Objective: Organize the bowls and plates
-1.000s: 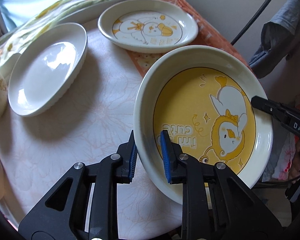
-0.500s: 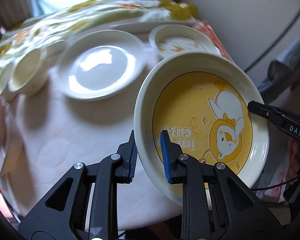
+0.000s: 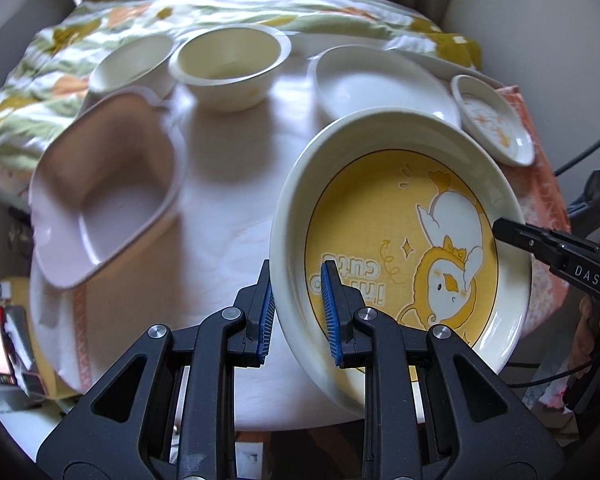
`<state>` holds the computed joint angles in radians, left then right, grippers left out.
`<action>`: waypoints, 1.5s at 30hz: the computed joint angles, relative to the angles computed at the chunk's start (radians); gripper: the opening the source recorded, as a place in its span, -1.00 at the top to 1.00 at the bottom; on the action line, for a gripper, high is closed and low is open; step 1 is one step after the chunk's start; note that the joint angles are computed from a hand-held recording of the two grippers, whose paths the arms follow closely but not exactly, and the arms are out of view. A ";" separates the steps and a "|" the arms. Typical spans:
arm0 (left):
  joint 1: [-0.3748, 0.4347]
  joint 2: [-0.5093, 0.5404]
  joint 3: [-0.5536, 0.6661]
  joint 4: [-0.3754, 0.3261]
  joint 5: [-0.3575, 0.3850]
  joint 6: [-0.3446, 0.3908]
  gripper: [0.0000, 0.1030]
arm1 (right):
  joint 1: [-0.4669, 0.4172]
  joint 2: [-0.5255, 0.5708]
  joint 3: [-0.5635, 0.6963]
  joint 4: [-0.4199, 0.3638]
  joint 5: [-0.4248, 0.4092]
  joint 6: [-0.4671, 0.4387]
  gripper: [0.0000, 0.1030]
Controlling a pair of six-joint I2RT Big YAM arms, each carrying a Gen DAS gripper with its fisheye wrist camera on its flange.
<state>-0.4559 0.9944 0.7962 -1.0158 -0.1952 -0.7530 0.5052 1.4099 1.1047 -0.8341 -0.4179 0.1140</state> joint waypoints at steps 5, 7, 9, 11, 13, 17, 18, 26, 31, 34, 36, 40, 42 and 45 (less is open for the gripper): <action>0.097 -0.042 -0.076 0.024 0.052 0.097 0.62 | 0.085 0.048 0.006 0.015 0.037 0.080 0.79; 0.128 -0.060 -0.104 0.034 0.075 0.121 0.62 | 0.112 0.064 0.014 0.013 0.057 0.096 0.79; 0.166 -0.077 -0.133 0.046 0.106 0.151 0.62 | 0.132 0.080 0.024 0.009 0.074 0.105 0.79; 0.191 -0.101 -0.162 0.056 0.130 0.173 0.62 | 0.149 0.091 0.028 0.012 0.091 0.118 0.79; 0.214 -0.115 -0.179 0.071 0.149 0.201 0.62 | 0.159 0.092 0.026 0.023 0.100 0.140 0.79; 0.235 -0.122 -0.188 0.090 0.166 0.236 0.62 | 0.172 0.097 0.031 0.029 0.125 0.161 0.79; 0.239 -0.121 -0.188 0.092 0.169 0.239 0.62 | 0.175 0.098 0.033 0.027 0.130 0.162 0.79; 0.241 -0.126 -0.193 0.079 0.176 0.218 0.62 | 0.190 0.094 0.038 0.006 0.189 0.167 0.79; 0.229 -0.119 -0.189 0.070 0.165 0.218 0.61 | 0.193 0.096 0.038 0.012 0.194 0.168 0.79; 0.220 -0.114 -0.185 0.065 0.170 0.222 0.60 | 0.201 0.091 0.036 0.006 0.223 0.144 0.79; 0.214 -0.108 -0.183 0.059 0.175 0.219 0.32 | 0.206 0.082 0.030 0.015 0.235 0.136 0.74; 0.186 -0.133 -0.184 0.056 0.146 0.195 -0.96 | 0.209 0.062 0.011 0.034 0.240 0.133 -0.45; 0.183 -0.143 -0.179 0.038 0.152 0.192 -0.97 | 0.208 0.039 -0.009 0.058 0.248 0.137 -0.84; 0.170 -0.174 -0.170 0.001 0.162 0.178 -0.97 | 0.207 0.006 -0.024 0.058 0.282 0.129 -0.85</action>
